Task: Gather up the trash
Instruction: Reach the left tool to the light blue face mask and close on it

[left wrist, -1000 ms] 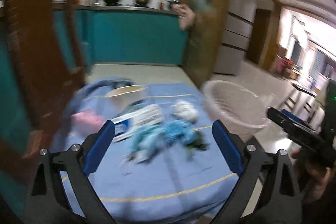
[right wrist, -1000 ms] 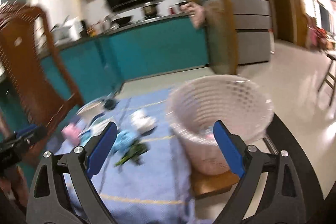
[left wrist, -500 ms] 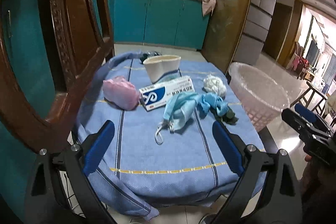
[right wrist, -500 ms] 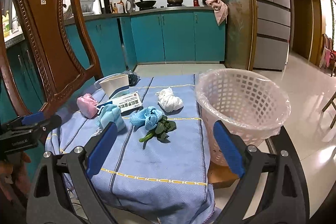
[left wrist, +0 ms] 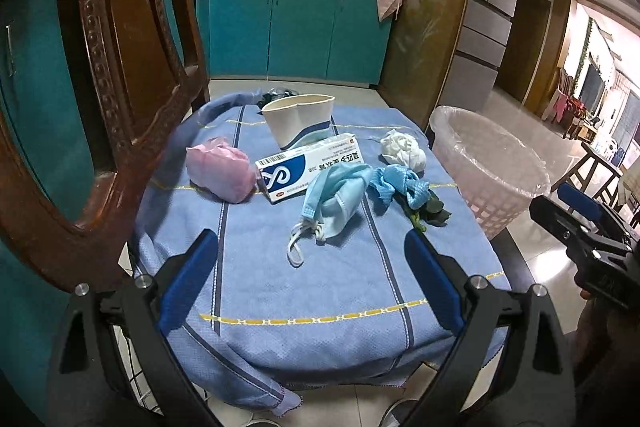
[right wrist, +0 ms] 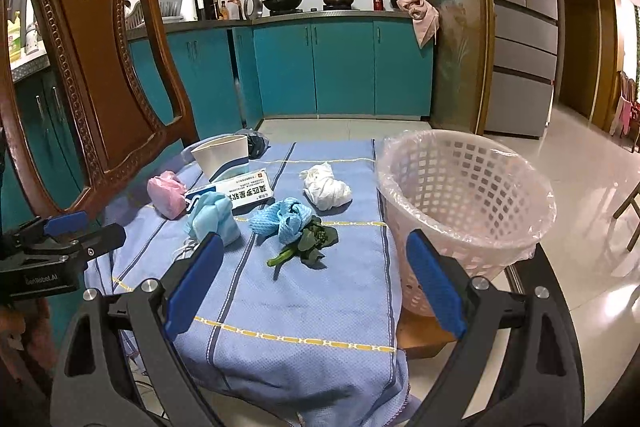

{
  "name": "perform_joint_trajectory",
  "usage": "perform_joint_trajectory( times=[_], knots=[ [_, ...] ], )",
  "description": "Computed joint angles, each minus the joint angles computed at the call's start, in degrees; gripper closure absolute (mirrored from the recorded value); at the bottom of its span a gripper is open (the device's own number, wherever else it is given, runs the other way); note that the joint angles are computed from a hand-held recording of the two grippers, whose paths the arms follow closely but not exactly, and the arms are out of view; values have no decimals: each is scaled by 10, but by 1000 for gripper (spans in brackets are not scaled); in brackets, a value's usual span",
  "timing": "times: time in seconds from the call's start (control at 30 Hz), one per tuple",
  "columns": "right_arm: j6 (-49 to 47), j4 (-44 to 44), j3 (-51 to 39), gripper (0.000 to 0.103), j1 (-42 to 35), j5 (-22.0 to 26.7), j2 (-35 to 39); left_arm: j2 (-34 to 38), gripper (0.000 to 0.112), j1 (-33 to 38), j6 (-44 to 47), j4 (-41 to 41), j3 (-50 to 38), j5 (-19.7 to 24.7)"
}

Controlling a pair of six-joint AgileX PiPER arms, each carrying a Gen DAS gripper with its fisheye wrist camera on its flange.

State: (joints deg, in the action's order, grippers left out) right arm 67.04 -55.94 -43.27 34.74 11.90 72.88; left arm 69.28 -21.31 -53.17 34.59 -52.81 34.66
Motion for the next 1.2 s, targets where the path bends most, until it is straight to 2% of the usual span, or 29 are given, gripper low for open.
perform_joint_trajectory(
  times=[0.3, 0.4, 0.53, 0.63, 0.77, 0.87, 0.9, 0.93, 0.97, 1.0, 1.1, 1.2],
  knots=[
    [-11, 10, -1, 12, -1, -3, 4, 6, 20, -6, 9, -7, -1, -2],
    [-42, 39, -5, 13, 1, -3, 11, 16, 25, -3, 20, -20, -5, -8],
    [-134, 121, -18, 23, 6, 5, 32, 65, 34, 14, 80, -62, -37, -19],
    [-255, 232, -40, 36, 10, 20, 62, 116, 41, 28, 112, -71, -72, -19],
    [-275, 248, -49, 40, 13, 28, 79, 193, 49, 63, 213, -151, -131, -27],
    [-290, 268, -51, 40, 10, 27, 82, 240, 59, 80, 269, -200, -166, -25],
    [-296, 273, -54, 40, 11, 29, 85, 254, 67, 84, 287, -217, -178, -21],
    [-297, 274, -56, 40, 12, 31, 88, 269, 86, 90, 311, -238, -190, -16],
    [-285, 260, -59, 40, 15, 34, 93, 275, 98, 94, 328, -255, -194, -15],
    [-275, 248, -62, 40, 18, 37, 97, 274, 110, 97, 334, -263, -195, -14],
    [-278, 248, -77, 41, 21, 44, 117, 211, 110, 95, 328, -267, -162, -38],
    [-294, 264, -101, 45, 27, 51, 144, 93, 111, 68, 209, -169, -94, -73]
  ],
)
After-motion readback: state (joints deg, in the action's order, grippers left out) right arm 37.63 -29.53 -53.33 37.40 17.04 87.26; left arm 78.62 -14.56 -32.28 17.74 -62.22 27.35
